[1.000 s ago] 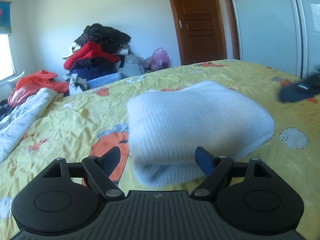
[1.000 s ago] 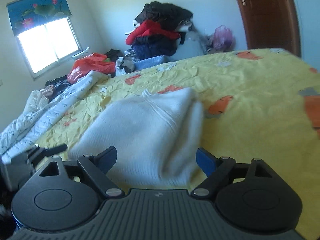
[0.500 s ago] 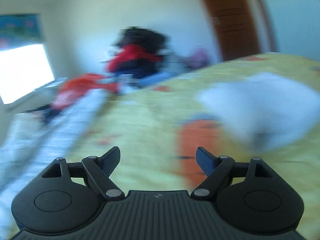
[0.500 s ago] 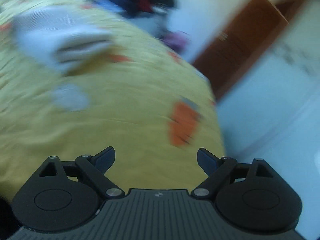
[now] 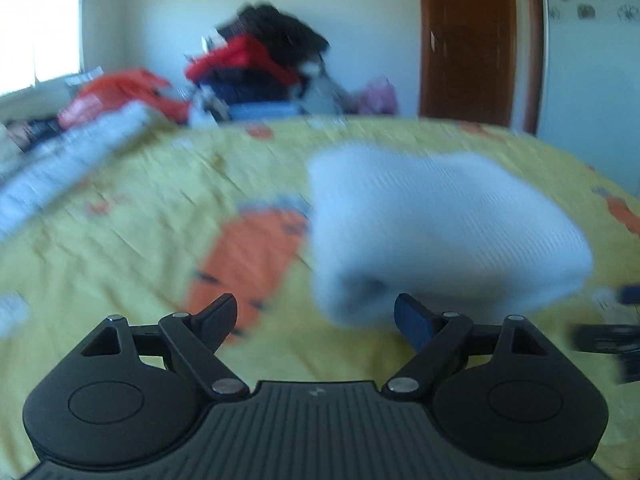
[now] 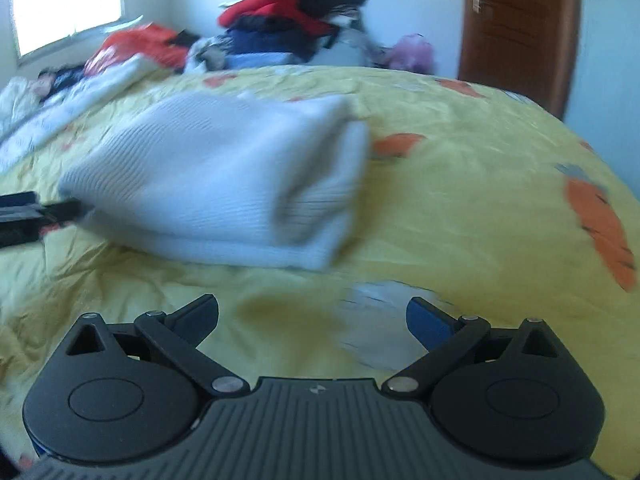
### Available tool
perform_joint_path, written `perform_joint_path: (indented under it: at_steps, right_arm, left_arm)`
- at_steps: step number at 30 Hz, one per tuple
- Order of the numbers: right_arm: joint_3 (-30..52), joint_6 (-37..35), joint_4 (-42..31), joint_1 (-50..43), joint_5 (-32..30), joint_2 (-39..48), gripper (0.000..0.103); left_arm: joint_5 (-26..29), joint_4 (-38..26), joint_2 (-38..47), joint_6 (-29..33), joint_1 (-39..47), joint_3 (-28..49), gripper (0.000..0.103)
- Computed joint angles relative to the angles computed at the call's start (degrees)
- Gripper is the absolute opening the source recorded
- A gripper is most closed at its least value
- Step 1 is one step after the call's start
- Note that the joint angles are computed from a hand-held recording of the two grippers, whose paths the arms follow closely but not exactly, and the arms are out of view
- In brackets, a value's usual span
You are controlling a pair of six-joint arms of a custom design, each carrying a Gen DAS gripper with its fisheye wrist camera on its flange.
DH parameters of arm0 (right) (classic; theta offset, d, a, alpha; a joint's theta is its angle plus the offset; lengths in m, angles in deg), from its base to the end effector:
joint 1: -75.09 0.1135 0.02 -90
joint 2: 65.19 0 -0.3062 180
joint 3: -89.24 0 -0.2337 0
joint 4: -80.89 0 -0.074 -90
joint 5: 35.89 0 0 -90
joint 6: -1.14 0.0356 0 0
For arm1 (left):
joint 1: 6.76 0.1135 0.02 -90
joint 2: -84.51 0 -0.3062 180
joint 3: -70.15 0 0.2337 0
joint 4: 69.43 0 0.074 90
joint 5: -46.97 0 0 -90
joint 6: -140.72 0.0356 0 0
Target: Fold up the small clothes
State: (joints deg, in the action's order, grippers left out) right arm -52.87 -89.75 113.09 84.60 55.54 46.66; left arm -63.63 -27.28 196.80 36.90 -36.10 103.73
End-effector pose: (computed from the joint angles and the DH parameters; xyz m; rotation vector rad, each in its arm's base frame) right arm 0.2766 0.0454 0.1001 -0.1956 2.2915 0.0488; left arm 0.2398 -0.1204 0.1037 0.0956 2.1604 -0.0348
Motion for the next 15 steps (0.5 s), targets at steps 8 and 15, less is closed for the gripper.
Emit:
perform_joint_path:
  at_steps: [8, 15]
  right_arm:
    - [0.1, 5.9, 9.8, 5.2, 7.0, 7.8, 0.103]
    - [-1.1, 5.6, 12.6, 5.0, 6.8, 9.1, 0.103]
  left_arm:
    - [2.4, -5.3, 4.8, -4.2, 1.8, 4.4, 0.103]
    - [1.0, -7.0, 5.7, -3.7, 0.9, 6.3, 0.103]
